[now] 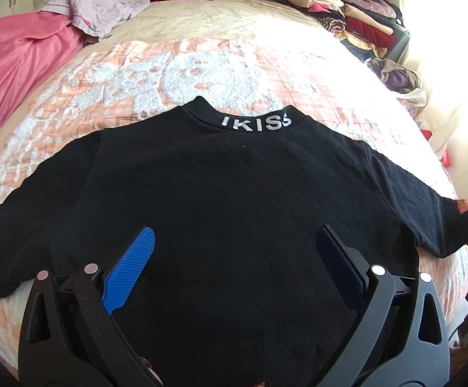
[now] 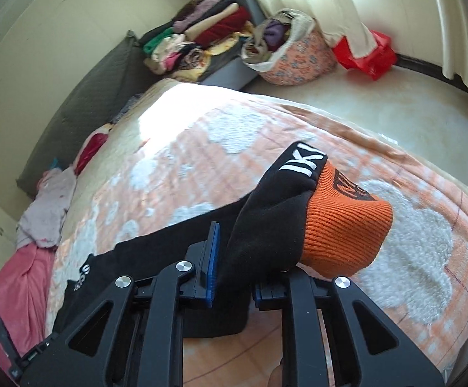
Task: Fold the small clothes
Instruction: 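Grasp the black-and-orange sock with the right tool and lift it, then carry the sock onto the sweatshirt and open the right tool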
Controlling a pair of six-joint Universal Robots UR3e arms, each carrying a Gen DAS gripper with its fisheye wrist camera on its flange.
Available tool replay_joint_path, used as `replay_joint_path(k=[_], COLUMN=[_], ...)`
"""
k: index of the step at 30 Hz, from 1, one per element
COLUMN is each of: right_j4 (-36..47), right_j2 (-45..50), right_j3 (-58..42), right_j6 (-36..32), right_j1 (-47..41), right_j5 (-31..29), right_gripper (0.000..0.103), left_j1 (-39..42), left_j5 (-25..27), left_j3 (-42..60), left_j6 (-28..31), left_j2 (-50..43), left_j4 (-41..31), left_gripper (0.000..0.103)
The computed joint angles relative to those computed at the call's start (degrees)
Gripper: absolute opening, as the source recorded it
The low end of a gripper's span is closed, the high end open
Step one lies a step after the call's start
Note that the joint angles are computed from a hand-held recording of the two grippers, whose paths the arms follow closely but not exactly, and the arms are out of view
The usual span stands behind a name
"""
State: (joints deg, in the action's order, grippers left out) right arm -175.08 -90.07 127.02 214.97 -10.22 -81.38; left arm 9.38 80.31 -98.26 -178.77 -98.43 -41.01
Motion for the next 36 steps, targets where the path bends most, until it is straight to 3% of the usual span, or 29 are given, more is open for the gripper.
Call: replay_joint_path(k=[16,36], right_j4=[10.9,24.2], right_j2=[4.7,29.4], right_j3=[-20.6,-59.4], right_j6=[0.0,-2.4], right_j1=[14.2,32.5], right_j5=[-2.9,-5.8], right_gripper=[0.011,0.011], left_j1=[8.2,20.2], left_j5=[-8.0,-21.3], left_j3=[-5.7,-8.7], left_j6=[4.2,8.5], left_j2=[7.6,11.7], left_j4=[-2.2,-9.3], left_gripper=[0.094,0.094])
